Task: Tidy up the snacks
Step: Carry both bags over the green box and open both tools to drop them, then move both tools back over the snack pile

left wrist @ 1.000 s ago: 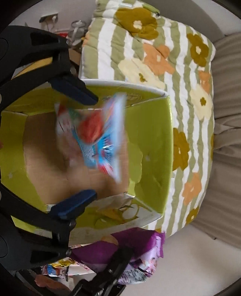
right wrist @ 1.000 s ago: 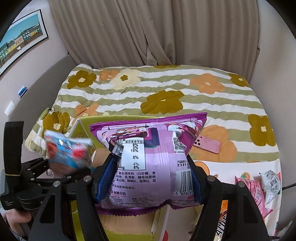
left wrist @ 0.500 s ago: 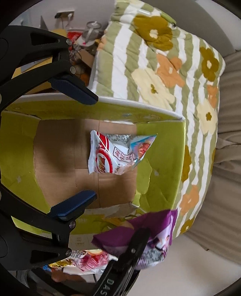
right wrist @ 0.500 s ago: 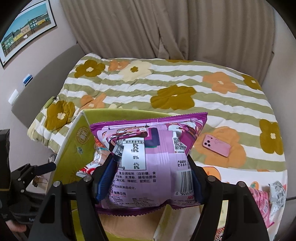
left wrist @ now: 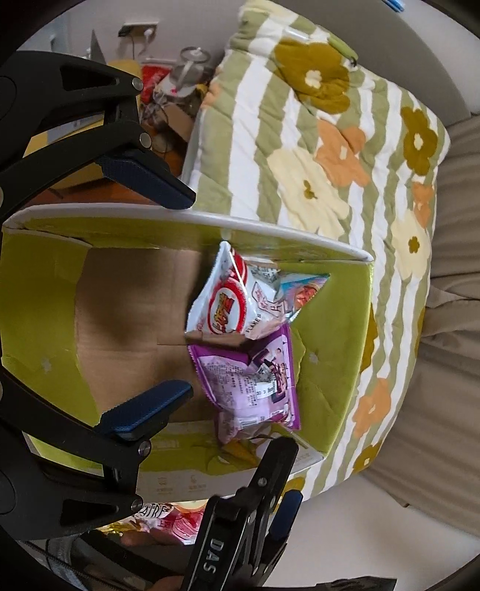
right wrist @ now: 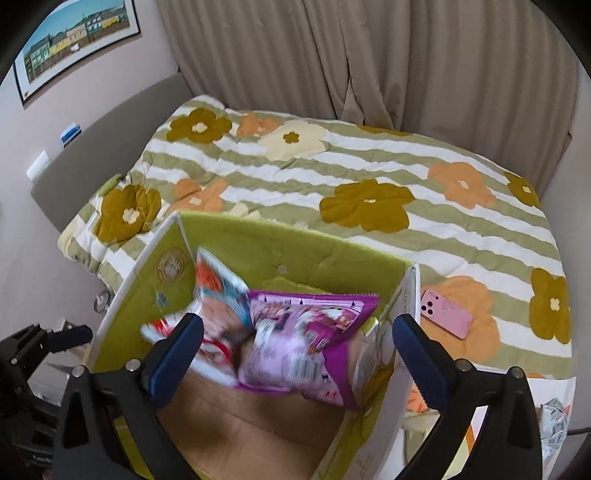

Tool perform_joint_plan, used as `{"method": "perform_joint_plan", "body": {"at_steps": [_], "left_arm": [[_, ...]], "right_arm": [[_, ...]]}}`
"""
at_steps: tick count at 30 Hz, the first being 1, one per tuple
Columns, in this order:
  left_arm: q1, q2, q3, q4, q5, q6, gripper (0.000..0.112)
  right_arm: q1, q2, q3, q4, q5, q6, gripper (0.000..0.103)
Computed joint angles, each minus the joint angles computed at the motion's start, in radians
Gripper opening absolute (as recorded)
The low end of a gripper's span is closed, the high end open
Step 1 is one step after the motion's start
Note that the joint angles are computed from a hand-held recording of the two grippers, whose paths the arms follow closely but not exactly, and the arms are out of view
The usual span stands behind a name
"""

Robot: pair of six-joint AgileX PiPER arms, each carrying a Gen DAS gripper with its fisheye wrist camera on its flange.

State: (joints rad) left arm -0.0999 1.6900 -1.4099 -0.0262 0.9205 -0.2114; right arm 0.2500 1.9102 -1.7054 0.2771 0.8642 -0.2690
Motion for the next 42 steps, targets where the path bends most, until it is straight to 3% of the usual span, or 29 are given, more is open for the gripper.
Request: {"method": "perform_joint_plan", "body": {"at_steps": [11, 20, 28, 35, 42], "left_arm": [[-0.015, -0.128, 0.060, 0.018, 0.000, 0.004, 0.093], [-0.050, -0.257, 0.042, -0.001, 0.072, 0.065, 0.093], [-0.223, -0.323, 0.053, 0.057, 0.072, -0.050, 0.093], [-0.507, -0.327, 0.080, 0.203, 0.062, -0.349, 0.093], [-0.796, -0.218, 0.054, 0.338, 0.072, -0.671, 0.093]], "right_arm": [[0.006, -0.168, 0.119, -0.027, -0.043, 0.037, 0.102], [0.012, -0.363, 0.240, -0.117, -0.042, 0.167, 0.102], [-0.017, -0.570, 0.402, -0.211, -0.039, 0.212, 0.102], [-0.336, -0.735, 0.536, 0.076, 0.023, -0.154, 0.102], [-0.800, -0.770, 0.616, 0.383, 0.225, -0.646, 0.102]]}}
